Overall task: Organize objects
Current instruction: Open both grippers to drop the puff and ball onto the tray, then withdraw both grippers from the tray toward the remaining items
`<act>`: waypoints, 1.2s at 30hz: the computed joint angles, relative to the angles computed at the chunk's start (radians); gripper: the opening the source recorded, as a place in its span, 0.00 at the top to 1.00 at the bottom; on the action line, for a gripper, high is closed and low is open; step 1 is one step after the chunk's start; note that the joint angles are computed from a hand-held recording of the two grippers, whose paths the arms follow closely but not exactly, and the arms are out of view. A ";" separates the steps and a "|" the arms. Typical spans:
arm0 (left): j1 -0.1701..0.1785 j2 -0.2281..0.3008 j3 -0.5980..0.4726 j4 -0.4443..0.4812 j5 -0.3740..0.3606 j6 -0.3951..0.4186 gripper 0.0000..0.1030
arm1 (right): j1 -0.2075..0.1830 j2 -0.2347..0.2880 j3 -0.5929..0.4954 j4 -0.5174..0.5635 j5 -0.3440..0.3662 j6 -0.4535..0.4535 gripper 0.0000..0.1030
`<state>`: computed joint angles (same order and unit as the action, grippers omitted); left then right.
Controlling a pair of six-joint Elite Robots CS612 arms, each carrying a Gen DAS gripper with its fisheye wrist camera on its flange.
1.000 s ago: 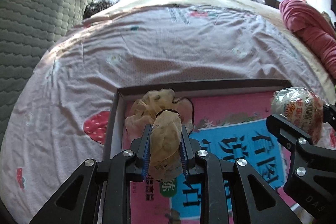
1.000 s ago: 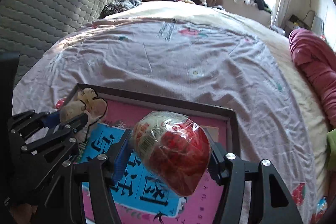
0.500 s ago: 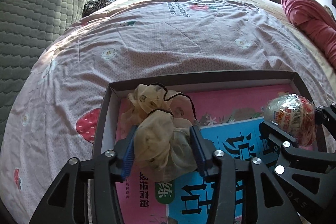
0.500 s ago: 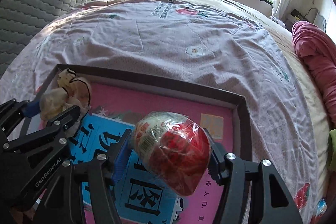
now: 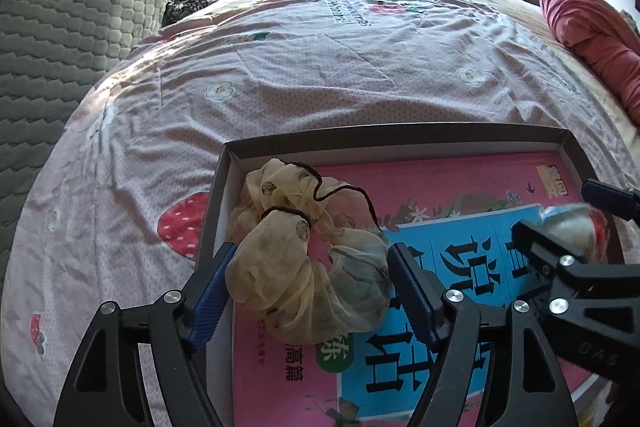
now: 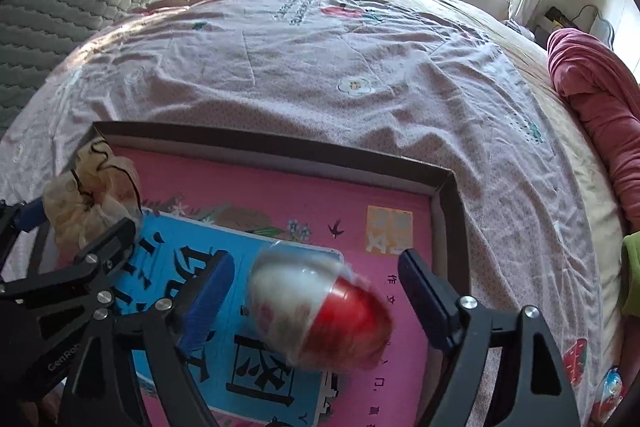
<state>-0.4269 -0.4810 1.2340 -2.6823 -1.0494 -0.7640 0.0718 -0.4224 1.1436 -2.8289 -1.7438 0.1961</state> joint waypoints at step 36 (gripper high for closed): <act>-0.164 -0.317 0.390 -0.172 0.206 -0.054 0.12 | 0.072 -0.339 0.485 -0.438 -0.090 -0.053 0.01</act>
<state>-0.5911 -0.7983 1.6241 -2.8547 -0.8434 -0.8179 0.1439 -0.7610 1.6281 -3.2668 -1.8340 0.1432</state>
